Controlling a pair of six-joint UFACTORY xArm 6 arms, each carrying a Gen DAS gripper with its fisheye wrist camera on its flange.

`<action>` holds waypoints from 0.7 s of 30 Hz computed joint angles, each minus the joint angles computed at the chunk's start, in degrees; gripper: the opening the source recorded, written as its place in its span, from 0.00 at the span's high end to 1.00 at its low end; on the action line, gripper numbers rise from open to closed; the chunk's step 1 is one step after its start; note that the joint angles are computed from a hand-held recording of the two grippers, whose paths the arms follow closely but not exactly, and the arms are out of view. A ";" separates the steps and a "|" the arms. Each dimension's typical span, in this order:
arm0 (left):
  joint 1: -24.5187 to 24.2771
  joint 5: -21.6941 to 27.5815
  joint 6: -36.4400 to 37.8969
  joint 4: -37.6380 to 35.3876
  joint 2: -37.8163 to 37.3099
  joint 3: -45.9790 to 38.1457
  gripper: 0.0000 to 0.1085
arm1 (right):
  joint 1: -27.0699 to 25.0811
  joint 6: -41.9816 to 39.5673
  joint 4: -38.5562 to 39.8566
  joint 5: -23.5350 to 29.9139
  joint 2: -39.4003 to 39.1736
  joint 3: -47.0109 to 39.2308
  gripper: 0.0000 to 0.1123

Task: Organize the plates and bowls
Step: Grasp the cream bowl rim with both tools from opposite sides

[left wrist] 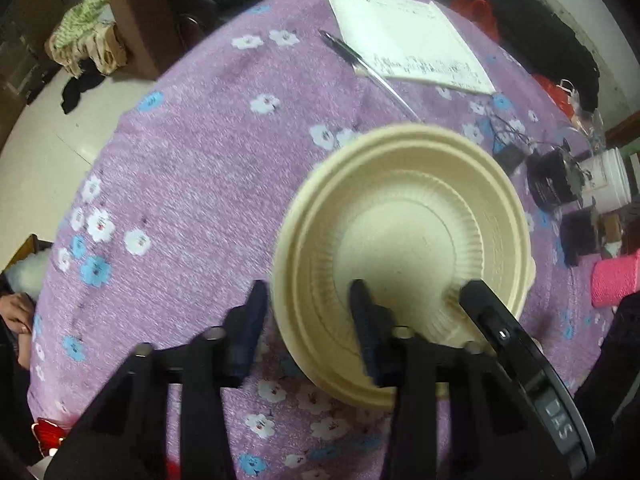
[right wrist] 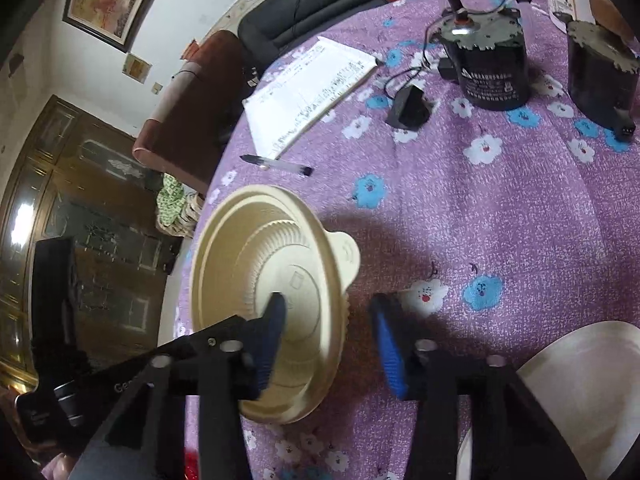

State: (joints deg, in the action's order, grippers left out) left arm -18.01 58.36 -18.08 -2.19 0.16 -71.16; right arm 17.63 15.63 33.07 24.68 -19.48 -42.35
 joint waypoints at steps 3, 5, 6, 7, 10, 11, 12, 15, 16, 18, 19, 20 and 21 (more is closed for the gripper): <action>-0.53 0.10 -0.53 1.35 -0.03 0.51 0.83 | 0.01 1.62 -0.70 -0.22 0.29 0.38 0.82; -0.58 -0.55 -0.22 0.74 -0.59 1.23 0.85 | -0.01 1.08 0.15 -0.12 0.49 0.41 0.86; -0.64 -0.84 0.06 0.72 -0.95 1.55 0.85 | 0.05 1.54 -0.09 -0.26 0.43 0.57 0.87; -0.59 -0.90 0.33 0.79 -1.03 1.57 0.86 | 0.05 2.11 -0.70 -0.38 0.38 0.68 0.87; -0.98 -1.01 0.70 1.05 -1.76 1.96 0.87 | 0.04 3.53 -1.64 -0.39 0.14 0.99 0.89; -1.22 -0.94 0.99 1.13 -2.03 2.09 0.87 | 0.02 4.32 -2.32 -0.36 -0.09 1.19 0.90; -1.27 -0.82 1.21 0.98 -2.19 2.15 0.87 | -0.03 4.73 -2.80 -0.30 -0.32 1.38 0.90; -1.17 -0.15 2.32 -0.43 -2.98 2.49 0.87 | -0.27 5.69 -3.48 -0.01 -1.77 2.40 0.90; -1.14 0.16 2.81 -1.06 -3.47 2.70 0.87 | -0.40 6.04 -3.49 0.17 -2.56 2.86 0.90; -1.10 0.94 3.69 -2.07 -5.16 3.43 0.87 | -0.53 7.39 -4.59 0.67 -4.23 3.67 0.90; -1.05 1.24 4.08 -2.52 -6.09 3.82 0.87 | -0.46 8.75 -6.08 1.31 -5.75 4.25 0.90; -0.99 1.76 4.63 -3.19 -7.83 4.61 0.87 | -0.44 9.55 -7.06 1.83 -7.00 4.69 0.90; -0.87 2.22 5.22 -3.73 -9.33 5.30 0.87 | -0.21 10.78 -8.30 2.24 -8.67 5.31 0.90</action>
State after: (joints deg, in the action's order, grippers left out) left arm -18.88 60.58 -12.86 -5.92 -9.17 -65.87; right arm 17.41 26.42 24.77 26.91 -28.15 -37.04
